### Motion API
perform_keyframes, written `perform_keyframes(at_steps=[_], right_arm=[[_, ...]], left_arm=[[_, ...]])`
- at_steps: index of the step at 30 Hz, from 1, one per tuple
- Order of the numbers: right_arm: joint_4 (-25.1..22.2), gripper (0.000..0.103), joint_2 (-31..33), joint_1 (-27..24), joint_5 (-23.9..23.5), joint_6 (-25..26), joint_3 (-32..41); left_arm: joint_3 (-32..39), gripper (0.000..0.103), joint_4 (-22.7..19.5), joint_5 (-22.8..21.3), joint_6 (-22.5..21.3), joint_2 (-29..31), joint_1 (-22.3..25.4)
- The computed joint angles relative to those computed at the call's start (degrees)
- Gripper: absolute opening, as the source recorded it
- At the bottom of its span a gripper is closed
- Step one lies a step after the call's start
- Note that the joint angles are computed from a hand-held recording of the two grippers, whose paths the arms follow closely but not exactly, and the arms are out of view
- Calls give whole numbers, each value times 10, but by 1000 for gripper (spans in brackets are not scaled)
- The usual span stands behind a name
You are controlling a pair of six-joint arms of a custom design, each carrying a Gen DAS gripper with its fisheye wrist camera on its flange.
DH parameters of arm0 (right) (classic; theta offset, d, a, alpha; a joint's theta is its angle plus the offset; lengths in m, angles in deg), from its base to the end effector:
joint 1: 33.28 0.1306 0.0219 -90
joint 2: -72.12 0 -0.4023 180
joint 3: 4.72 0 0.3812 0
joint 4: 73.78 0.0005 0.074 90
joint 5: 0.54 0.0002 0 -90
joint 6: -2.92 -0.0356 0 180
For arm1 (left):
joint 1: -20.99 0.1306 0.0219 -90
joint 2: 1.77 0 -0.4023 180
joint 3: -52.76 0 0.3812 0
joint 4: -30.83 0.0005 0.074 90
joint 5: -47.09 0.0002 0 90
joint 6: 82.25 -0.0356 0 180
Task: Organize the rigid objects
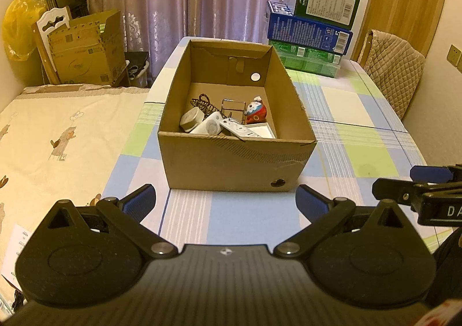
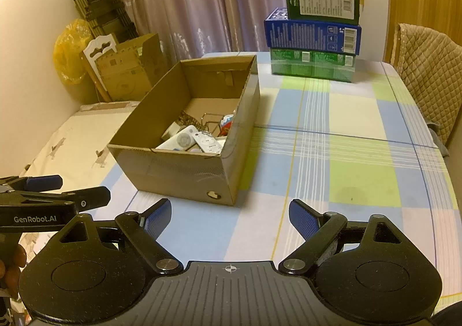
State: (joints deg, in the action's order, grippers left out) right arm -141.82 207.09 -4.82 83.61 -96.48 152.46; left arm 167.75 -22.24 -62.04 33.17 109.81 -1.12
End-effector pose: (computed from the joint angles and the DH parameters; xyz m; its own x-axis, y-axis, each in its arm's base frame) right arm 0.6449 0.3531 0.4807 -0.7097 -0.1999 -0.6755 -0.4263 0.8853 0.1859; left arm 0.5785 -0.2230 0.4452 -0.7061 -0.1509 -0.6919 -0.1595 0.9858 -0.0523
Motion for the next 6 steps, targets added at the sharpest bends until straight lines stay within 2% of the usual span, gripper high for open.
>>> perform_keyframes(at_steps=[6], right_arm=[[2,86,-3,0,4,-1,-7]], left_arm=[[-6,102,13,-4,6,-2,-1]])
